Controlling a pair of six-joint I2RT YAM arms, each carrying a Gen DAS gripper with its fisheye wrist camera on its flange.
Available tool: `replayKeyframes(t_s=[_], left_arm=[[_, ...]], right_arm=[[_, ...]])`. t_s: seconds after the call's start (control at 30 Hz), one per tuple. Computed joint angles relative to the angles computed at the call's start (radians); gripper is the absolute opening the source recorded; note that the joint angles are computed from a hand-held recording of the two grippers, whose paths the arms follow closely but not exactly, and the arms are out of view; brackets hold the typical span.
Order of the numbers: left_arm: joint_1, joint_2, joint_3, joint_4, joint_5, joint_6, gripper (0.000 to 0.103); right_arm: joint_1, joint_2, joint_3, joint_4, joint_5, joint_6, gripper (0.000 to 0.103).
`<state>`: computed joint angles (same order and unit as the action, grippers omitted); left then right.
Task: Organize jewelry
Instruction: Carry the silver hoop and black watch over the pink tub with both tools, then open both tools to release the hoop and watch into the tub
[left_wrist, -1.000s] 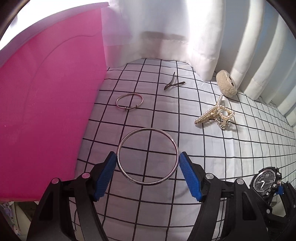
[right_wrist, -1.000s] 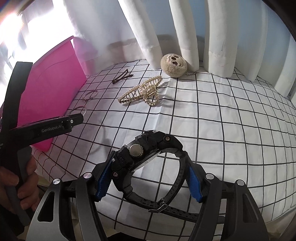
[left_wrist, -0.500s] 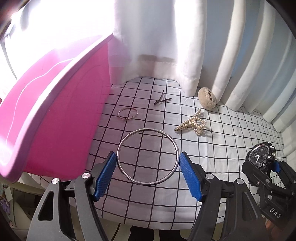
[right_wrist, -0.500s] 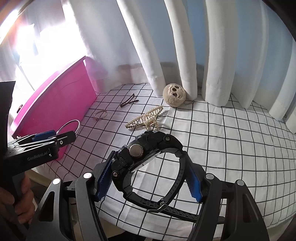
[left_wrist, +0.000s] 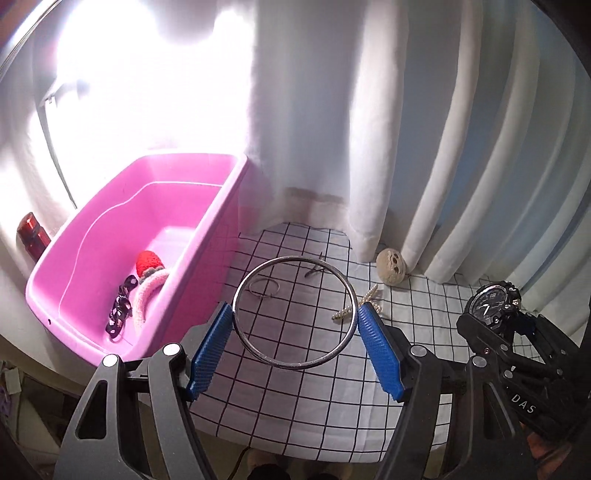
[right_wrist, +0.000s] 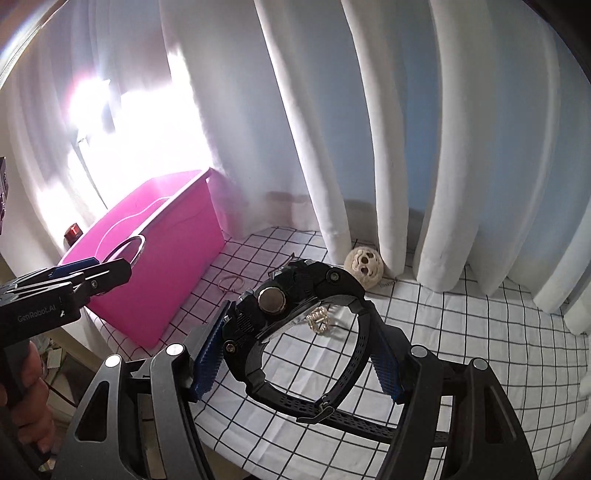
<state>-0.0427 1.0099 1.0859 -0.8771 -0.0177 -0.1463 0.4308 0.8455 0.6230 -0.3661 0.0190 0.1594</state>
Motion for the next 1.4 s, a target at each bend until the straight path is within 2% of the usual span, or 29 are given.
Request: replayKeyframes(t_s=[0.2,0.37,0.53,0.73,1.1,1.4], left_arm=[[0.143,0.013,0.088,-0.022,0.029,0.051,0.068],[0.328,0.058,0.156,-0.017,0.090,0.134,0.068],[0.520,0.145,0.218,0.003,0.161,0.224,0.068],[0.705,0.284,0.260,0.052,0.225,0.312,0.068],[0.772,0.497,0.300,0.110,0.240,0.347,0.068],[0.747,0.617,0.361,0.106,0.205,0.354,0.068]], right_arm=[[0.081,0.119,0.114,0.054,-0.006,-0.026,0.066],[0.176,0.267,0.243,0.110,-0.001,-0.044,0.066],[0.261,0.456,0.406,0.148,-0.003,-0.059,0.066],[0.340,0.694,0.638,0.133,-0.006,-0.082,0.066],[0.377,1.106,1.146,-0.059,-0.027,-0.099,0.066],[0.369,1.429,1.594,-0.333,-0.021,-0.107,0.066]])
